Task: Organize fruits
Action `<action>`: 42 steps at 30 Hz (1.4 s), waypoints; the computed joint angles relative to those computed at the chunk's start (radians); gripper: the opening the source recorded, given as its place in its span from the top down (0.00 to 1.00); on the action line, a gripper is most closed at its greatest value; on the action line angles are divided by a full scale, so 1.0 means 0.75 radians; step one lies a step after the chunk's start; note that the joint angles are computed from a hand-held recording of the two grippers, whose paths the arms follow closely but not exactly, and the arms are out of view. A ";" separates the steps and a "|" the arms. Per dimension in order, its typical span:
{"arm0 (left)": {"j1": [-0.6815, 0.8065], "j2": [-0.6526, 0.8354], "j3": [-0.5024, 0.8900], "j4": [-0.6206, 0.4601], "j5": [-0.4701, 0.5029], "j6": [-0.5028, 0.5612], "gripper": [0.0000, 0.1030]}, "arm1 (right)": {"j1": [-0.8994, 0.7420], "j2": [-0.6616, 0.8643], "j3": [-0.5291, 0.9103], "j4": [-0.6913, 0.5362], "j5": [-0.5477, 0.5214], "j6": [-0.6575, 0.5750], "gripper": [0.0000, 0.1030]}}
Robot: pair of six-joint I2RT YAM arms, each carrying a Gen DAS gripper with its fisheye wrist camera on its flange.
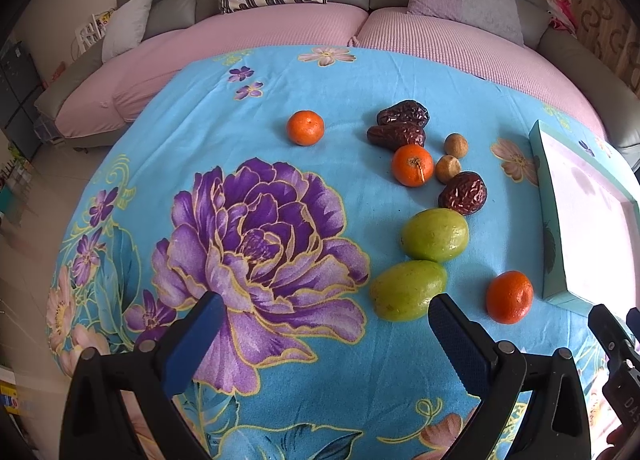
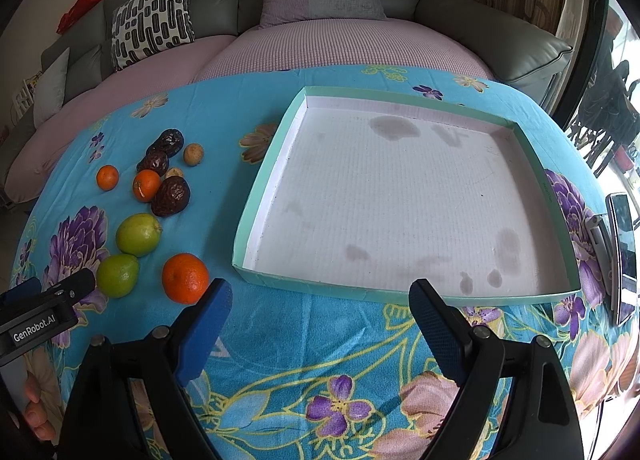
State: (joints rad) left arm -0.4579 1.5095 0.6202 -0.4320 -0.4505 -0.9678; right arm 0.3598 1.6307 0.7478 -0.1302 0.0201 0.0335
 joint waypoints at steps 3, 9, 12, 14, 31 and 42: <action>0.004 -0.002 -0.009 0.013 -0.011 0.001 0.00 | 0.000 0.000 0.001 -0.001 -0.002 -0.002 0.12; 0.005 0.005 -0.012 0.033 -0.014 0.010 0.00 | 0.008 0.004 0.007 -0.007 -0.008 -0.001 0.12; 0.016 -0.038 -0.037 0.061 -0.017 0.007 0.00 | 0.006 0.008 0.009 -0.008 -0.027 -0.003 0.12; 0.030 -0.090 -0.072 0.097 -0.029 0.000 0.00 | 0.002 0.018 0.012 -0.004 -0.048 -0.005 0.12; 0.248 -0.197 -0.237 0.332 0.208 0.011 0.01 | 0.134 0.063 0.041 0.124 -0.331 -0.029 0.13; 0.261 -0.133 -0.259 0.447 0.359 0.003 0.10 | 0.036 0.125 0.106 0.120 -0.475 0.040 0.38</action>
